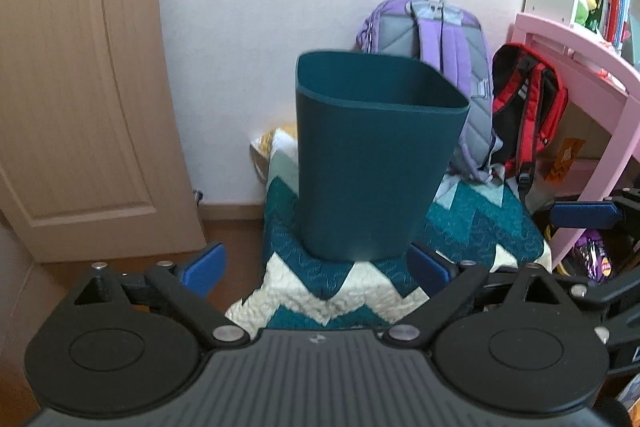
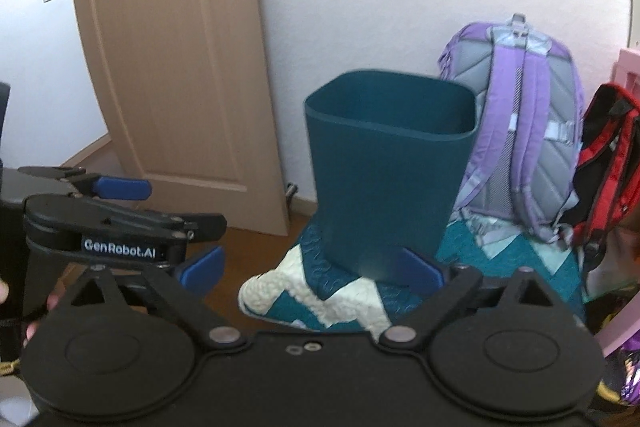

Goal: Collect trash
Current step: 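Raise both empty grippers and lower them toward the floor trash, then grasp the white tissue with the left gripper while the right gripper grasps the green tube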

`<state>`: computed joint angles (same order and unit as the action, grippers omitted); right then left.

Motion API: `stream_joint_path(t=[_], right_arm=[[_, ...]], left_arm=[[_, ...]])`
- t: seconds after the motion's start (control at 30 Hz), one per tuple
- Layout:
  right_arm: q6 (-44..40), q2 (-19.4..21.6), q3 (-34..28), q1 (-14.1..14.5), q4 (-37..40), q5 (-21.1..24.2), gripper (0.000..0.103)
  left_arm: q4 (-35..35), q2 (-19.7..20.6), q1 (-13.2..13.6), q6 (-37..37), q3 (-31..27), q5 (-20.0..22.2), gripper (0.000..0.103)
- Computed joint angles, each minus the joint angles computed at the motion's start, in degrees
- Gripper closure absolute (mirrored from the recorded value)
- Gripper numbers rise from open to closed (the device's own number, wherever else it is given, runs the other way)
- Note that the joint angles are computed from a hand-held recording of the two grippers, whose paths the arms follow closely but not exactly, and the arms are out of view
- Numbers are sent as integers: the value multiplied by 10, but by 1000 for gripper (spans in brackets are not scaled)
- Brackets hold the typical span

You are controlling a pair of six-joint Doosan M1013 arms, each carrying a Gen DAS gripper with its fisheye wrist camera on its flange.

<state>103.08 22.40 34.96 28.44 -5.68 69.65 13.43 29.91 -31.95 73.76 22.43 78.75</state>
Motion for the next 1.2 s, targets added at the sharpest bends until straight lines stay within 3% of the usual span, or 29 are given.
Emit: stream_joint_path(t=[0.17,0.4,0.63,0.93,1.2], right_arm=[[-20,-13,62,3,12,-34,2],[-40,-7,117,-1,38,-36,0],[-26,19,151,-9,49,-21,0],[-52,65,171,-20,80,0,0],[-64,117,168,-27,117,52,3]], left_arm=[[-12,-28,9,-13,82,-31,5],[-63,-43,36,-37,171,-45,5],[-155,-26,72,-33,223,-14,5],[-190,21,92,0,258,53,5],[-213,59,99,16,292,109,5]])
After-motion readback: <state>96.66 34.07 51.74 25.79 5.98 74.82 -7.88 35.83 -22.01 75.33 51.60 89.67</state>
